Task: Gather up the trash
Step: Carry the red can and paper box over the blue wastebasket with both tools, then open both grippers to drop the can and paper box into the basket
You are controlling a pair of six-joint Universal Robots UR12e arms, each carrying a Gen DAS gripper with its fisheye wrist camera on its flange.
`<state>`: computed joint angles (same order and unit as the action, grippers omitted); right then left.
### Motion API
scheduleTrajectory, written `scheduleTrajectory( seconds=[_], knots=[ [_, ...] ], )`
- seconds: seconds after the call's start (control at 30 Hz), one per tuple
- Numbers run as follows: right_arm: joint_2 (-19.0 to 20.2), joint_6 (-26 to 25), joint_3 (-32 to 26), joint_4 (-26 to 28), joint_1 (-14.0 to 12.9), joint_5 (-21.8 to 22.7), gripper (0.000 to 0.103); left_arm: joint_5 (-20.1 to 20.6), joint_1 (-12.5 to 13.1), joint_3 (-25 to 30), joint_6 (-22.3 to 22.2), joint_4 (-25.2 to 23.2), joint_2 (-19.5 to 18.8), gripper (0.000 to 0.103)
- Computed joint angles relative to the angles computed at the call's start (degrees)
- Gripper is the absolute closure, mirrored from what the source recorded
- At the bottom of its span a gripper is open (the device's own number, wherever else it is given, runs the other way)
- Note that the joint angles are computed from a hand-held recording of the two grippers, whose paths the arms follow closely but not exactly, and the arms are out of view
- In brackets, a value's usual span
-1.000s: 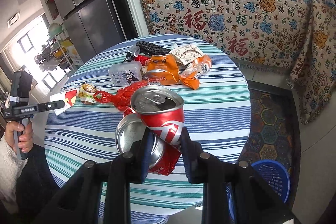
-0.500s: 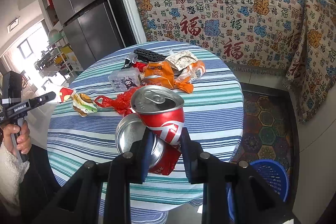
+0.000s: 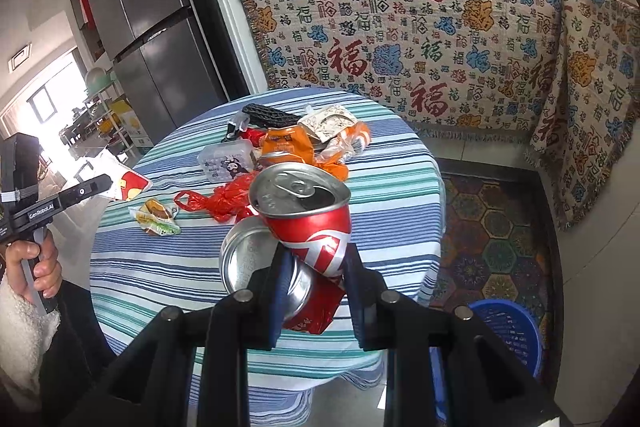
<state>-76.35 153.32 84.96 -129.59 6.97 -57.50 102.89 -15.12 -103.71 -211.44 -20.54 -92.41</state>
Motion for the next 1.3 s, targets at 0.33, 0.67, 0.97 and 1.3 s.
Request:
scheduleTrajectory(
  seconds=[0.33, 0.67, 0.97, 1.3],
  knots=[
    [-0.2, 4.3, 0.6, 0.1, -5.1, -14.4, 0.077, -14.5, -3.4, 17.3, 6.7, -1.6, -15.1, 0.089],
    [4.1, 8.6, 0.2, 3.6, -9.5, -23.4, 0.077, -21.8, -6.5, 34.6, 9.9, -9.9, -29.9, 0.088],
    [8.9, 11.7, -3.2, 9.3, -11.0, -23.8, 0.077, -24.3, -7.4, 45.1, 9.7, -18.5, -38.5, 0.085],
    [11.0, 8.6, -2.9, 9.9, -11.7, -22.4, 0.07, -26.3, -7.4, 50.3, 8.1, -22.2, -43.2, 0.055]
  ],
)
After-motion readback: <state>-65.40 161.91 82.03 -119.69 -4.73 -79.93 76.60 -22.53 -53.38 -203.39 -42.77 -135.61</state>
